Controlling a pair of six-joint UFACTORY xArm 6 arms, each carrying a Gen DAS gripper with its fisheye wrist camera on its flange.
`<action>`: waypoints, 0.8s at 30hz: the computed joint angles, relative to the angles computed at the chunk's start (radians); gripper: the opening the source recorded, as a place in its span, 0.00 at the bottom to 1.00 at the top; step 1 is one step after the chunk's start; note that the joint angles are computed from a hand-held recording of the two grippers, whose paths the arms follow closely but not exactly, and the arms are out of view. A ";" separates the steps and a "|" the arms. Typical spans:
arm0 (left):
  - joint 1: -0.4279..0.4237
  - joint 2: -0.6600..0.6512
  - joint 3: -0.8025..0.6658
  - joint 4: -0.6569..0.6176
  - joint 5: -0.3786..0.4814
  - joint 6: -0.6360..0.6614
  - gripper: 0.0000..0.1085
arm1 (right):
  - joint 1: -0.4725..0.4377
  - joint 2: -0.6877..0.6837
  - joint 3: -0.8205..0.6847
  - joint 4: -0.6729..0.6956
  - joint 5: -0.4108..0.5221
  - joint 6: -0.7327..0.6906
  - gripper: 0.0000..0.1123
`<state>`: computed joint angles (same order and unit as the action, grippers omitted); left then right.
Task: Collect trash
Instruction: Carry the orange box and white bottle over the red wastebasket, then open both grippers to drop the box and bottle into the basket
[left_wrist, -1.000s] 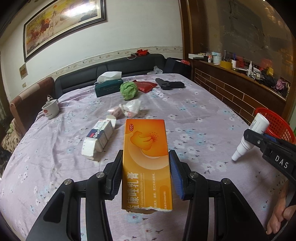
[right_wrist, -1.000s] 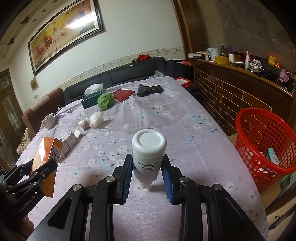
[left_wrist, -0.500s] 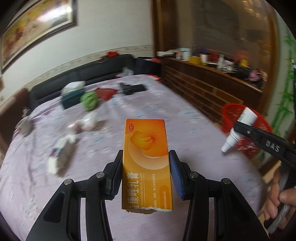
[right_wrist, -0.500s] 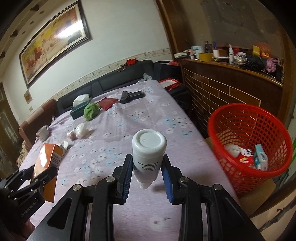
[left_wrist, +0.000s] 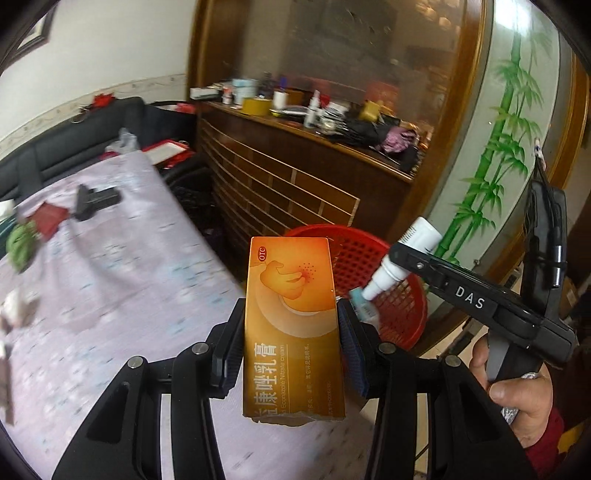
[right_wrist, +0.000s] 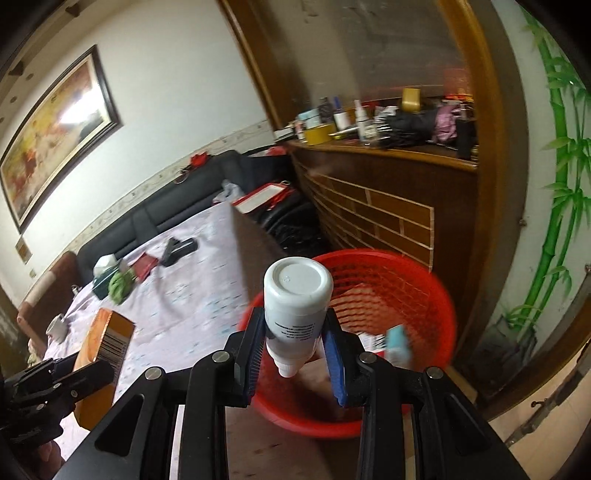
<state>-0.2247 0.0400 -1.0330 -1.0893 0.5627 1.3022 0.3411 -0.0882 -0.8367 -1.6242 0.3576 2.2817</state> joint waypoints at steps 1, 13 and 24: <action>-0.019 0.024 -0.021 0.007 -0.008 -0.014 0.42 | -0.023 -0.004 0.005 -0.002 -0.019 -0.003 0.30; -0.043 0.134 -0.113 0.038 -0.035 -0.102 0.63 | -0.220 0.054 -0.026 -0.010 -0.195 -0.040 0.47; 0.172 0.064 -0.038 0.078 -0.009 -0.121 0.63 | -0.133 0.017 -0.022 -0.068 -0.186 -0.004 0.55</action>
<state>-0.0532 0.1037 -1.0705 -1.0108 0.5539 1.1810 0.2085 -0.0715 -0.8584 -1.6924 0.1720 2.2777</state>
